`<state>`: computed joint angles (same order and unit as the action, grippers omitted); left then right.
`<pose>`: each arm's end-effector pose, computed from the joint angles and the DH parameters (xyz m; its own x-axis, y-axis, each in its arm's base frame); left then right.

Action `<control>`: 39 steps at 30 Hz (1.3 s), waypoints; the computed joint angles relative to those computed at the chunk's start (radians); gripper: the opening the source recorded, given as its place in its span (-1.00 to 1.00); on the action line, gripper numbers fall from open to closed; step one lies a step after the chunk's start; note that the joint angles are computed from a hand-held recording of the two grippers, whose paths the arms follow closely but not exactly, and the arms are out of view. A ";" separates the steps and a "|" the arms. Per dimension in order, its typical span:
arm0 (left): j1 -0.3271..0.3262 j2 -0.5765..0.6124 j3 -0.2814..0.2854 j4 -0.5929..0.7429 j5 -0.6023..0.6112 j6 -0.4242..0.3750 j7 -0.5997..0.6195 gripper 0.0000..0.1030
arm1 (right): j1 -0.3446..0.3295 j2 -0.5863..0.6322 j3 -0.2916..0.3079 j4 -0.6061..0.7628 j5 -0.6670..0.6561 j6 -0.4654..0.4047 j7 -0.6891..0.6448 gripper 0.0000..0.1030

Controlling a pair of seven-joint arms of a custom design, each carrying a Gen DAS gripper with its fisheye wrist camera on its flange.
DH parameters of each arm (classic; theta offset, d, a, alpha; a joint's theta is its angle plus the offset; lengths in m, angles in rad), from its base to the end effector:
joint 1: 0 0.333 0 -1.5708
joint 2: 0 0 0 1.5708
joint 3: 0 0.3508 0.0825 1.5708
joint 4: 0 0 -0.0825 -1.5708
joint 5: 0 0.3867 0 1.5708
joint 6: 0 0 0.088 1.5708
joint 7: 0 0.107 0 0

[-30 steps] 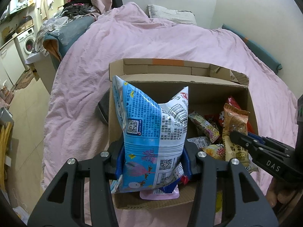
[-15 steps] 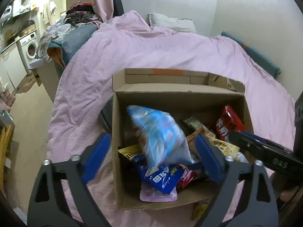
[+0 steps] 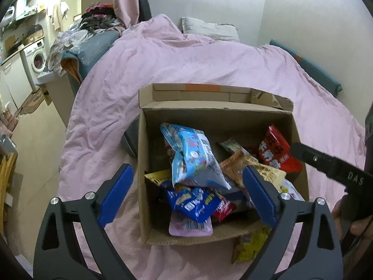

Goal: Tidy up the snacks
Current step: 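Grasp the small purple-white bar with left tool while right tool grasps yellow bag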

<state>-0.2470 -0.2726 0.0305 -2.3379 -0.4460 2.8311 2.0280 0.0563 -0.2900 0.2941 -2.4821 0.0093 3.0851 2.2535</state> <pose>0.4932 -0.0846 0.5614 -0.3261 -0.9420 0.0791 -0.6760 0.1739 -0.7161 0.4495 0.1749 0.5299 -0.1140 -0.8970 -0.4270 -0.6572 0.3904 -0.6447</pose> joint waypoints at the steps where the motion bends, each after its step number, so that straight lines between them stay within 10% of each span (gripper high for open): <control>1: 0.002 -0.012 -0.004 -0.010 0.008 0.004 0.002 0.80 | 0.005 -0.008 -0.003 -0.005 0.004 -0.001 0.000 0.51; 11: -0.012 -0.143 0.021 -0.117 0.029 -0.112 -0.077 0.80 | 0.013 -0.131 0.007 -0.074 0.038 -0.054 0.017 0.51; 17: 0.032 -0.207 -0.058 -0.216 0.139 -0.228 -0.266 0.80 | 0.044 -0.195 -0.012 -0.118 0.067 -0.127 0.022 0.51; 30: -0.080 -0.201 -0.104 -0.307 0.138 -0.550 -0.209 0.70 | 0.097 -0.348 -0.087 -0.257 0.133 -0.299 0.019 0.51; 39: -0.065 -0.164 -0.097 -0.306 0.147 -0.486 -0.231 -0.48 | 0.130 -0.330 -0.107 -0.260 0.176 -0.305 -0.015 0.51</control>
